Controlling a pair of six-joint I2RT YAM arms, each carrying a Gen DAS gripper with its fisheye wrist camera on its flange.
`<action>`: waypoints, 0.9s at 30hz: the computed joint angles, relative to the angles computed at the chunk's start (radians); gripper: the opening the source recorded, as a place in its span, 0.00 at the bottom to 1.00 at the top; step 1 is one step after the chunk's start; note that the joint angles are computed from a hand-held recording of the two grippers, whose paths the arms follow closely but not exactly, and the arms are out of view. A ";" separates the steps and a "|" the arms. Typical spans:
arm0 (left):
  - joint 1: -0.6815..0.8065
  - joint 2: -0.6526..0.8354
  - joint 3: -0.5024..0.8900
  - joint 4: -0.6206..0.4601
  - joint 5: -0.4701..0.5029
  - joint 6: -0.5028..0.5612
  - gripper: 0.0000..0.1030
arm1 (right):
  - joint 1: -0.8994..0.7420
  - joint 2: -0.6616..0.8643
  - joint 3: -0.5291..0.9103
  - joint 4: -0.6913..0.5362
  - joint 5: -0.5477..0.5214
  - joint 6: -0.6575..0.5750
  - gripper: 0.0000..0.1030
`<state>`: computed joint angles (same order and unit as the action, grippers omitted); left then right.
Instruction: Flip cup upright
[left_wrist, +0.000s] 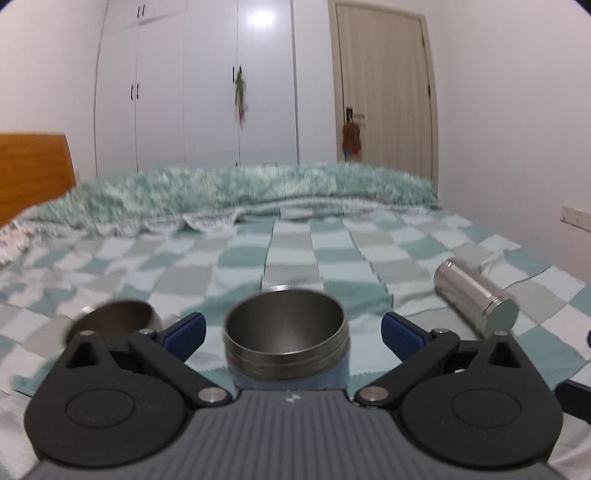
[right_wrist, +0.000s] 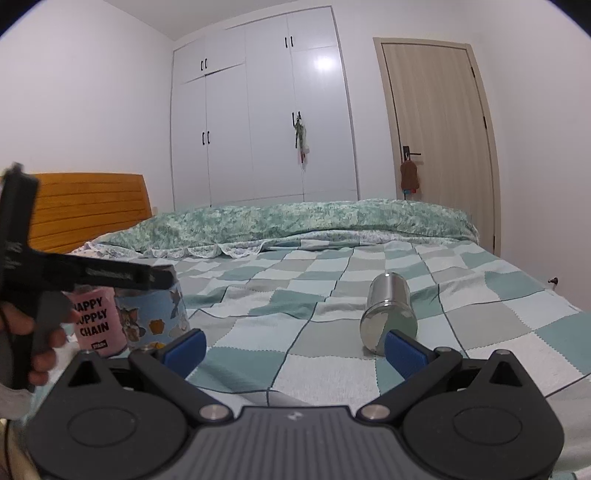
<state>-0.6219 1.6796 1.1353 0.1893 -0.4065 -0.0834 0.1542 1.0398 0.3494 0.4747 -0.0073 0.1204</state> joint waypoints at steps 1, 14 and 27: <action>-0.008 -0.032 -0.022 0.003 -0.005 0.003 1.00 | 0.010 -0.033 -0.007 -0.017 0.010 -0.002 1.00; -0.185 -0.531 -0.455 -0.019 -0.164 -0.049 1.00 | 0.337 -0.586 -0.124 -0.432 0.360 -0.026 1.00; -0.439 -0.792 -0.826 0.071 -0.438 -0.191 1.00 | 1.006 -0.859 -0.215 -0.802 1.058 0.170 1.00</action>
<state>-1.0610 0.8875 0.3097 0.2603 -0.8449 -0.2742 1.1603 0.1811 0.1340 -0.3278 1.0512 0.2908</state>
